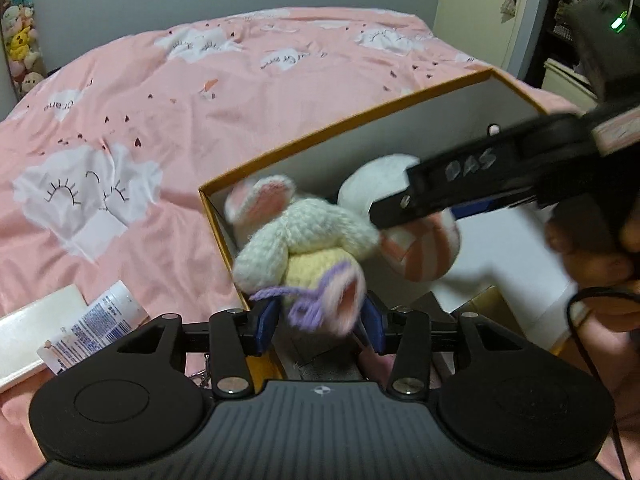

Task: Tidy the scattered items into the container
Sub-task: 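Carry the white plush and the crocheted bunny over the orange box with both tools, then lower the white plush and the crocheted bunny into the orange box with both tools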

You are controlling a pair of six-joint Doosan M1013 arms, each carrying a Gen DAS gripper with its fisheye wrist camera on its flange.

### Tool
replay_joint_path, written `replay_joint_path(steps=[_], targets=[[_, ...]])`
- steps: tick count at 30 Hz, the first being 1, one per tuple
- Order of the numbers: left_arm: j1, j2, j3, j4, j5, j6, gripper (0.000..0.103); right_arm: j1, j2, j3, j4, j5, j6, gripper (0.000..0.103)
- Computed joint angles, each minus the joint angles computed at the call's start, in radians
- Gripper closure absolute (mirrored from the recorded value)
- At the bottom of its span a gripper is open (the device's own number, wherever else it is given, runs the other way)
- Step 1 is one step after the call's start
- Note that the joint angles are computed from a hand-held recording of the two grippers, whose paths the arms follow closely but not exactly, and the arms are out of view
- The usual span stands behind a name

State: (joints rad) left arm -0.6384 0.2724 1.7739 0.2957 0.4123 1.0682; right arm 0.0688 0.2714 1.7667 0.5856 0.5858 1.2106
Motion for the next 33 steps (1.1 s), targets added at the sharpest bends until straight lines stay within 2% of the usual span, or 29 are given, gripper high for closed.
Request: replay_joint_path(steps=[4,7,11,12,16,17,20,23,27,33], targets=[[0.018,-0.022,0.01,-0.093,-0.037,0.056,0.048,-0.002,0.0,0.002,-0.009,-0.001,0.001,0.04],[0.033,-0.025,0.009,-0.165,-0.062,0.087,0.048,-0.012,-0.011,0.008,0.038,-0.009,-0.038,0.04],[0.039,-0.006,-0.023,-0.148,-0.05,0.079,0.061,-0.013,-0.005,-0.011,0.027,0.006,-0.025,0.04],[0.043,-0.002,-0.027,-0.163,-0.061,0.091,0.061,-0.011,0.001,-0.017,0.013,0.01,-0.012,0.04],[0.059,0.02,-0.045,-0.302,-0.057,0.198,0.074,-0.005,0.019,-0.023,0.013,0.018,0.004,0.04],[0.055,0.027,-0.051,-0.271,-0.04,0.172,0.078,-0.003,0.023,-0.024,0.009,0.019,0.012,0.04],[0.043,0.043,-0.066,-0.159,0.018,0.074,0.08,0.005,0.033,-0.03,-0.021,0.023,0.028,0.04],[0.051,0.046,-0.066,-0.228,0.023,0.127,0.08,0.012,0.047,-0.049,-0.081,0.059,0.051,0.04],[0.048,0.048,-0.062,-0.211,0.02,0.116,0.08,0.023,0.057,-0.064,-0.139,0.086,0.053,0.04],[0.051,0.04,-0.05,-0.227,0.015,0.123,0.08,0.025,0.064,-0.072,-0.12,0.106,-0.067,0.04]])
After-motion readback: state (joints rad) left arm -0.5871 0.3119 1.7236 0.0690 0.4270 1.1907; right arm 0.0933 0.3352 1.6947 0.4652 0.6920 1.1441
